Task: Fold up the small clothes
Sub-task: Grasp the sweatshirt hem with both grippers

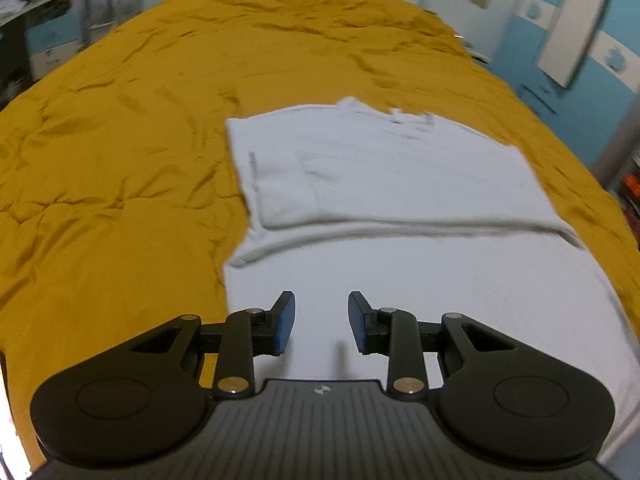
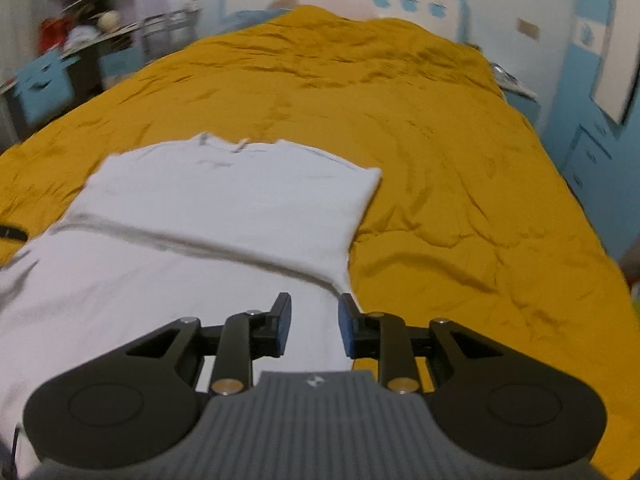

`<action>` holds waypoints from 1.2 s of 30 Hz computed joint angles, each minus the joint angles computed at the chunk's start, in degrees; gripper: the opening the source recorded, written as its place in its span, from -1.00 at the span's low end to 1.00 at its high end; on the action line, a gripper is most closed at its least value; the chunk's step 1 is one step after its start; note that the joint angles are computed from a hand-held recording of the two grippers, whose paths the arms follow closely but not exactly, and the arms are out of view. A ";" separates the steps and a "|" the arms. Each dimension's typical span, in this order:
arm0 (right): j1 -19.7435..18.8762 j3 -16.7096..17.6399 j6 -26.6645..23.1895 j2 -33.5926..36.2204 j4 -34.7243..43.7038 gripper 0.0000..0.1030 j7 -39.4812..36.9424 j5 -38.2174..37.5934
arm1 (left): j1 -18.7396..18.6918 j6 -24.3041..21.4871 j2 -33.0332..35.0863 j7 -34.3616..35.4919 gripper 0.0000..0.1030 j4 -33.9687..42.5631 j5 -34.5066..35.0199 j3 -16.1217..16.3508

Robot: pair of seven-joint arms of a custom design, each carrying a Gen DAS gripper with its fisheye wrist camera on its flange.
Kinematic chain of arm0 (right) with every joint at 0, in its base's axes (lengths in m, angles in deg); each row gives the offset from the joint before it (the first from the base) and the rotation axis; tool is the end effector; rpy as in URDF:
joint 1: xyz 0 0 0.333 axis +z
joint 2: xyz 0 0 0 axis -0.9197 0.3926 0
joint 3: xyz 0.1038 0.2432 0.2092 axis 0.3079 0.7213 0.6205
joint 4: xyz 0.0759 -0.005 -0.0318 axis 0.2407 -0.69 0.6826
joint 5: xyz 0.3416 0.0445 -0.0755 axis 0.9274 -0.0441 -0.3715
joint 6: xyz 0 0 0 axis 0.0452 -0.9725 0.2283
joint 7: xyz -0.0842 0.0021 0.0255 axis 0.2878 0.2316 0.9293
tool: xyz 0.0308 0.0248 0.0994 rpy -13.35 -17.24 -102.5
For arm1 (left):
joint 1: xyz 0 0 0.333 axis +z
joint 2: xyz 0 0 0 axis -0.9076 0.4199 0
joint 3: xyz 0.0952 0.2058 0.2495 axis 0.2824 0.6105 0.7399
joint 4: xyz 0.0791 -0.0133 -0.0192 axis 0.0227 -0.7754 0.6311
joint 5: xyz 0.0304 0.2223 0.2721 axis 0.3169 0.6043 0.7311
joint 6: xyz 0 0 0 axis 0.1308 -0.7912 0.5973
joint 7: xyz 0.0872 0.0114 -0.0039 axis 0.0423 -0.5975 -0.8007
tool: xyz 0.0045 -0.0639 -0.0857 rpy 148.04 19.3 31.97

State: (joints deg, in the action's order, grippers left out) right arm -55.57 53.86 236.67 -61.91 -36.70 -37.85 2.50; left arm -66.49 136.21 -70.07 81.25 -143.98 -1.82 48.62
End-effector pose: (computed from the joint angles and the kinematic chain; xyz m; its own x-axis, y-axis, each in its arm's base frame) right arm 0.4991 0.0211 0.5699 0.5099 -0.8600 0.0216 -0.6094 -0.3789 -0.6965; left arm 0.3608 -0.1735 0.5377 0.1256 -0.9772 0.1714 -0.7681 -0.2051 -0.6066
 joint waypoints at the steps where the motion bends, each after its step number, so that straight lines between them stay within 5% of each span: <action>1: -0.05 -0.32 -0.89 -1.26 -0.63 -0.61 -1.41 -0.27 | -1.06 -0.42 -0.70 0.87 -0.25 -0.19 -0.32 0.31; 18: 2.04 -7.64 -11.53 -23.69 -17.48 -0.54 -12.41 -14.73 | -17.83 -9.42 -11.99 25.81 0.41 -5.51 -8.31 2.27; 22: 3.64 -8.21 -10.68 -27.38 -21.99 -0.08 -14.93 -17.30 | -19.46 -13.33 -12.79 30.61 0.57 -5.75 -9.02 1.26; 31: 6.57 -7.74 -10.32 -30.18 -27.90 0.27 -19.74 -24.69 | -19.81 -17.54 -12.38 36.22 0.69 -7.31 -5.63 -3.29; 36: 7.81 -7.57 -10.34 -29.27 -28.98 0.31 -22.11 -26.95 | -18.64 -16.70 -10.49 34.82 0.78 -8.04 -0.79 -6.82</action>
State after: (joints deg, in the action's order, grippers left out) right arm -47.76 46.29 226.34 -91.19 -65.68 -59.96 -24.45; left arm -85.13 119.51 -80.55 116.07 -152.03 -2.61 41.80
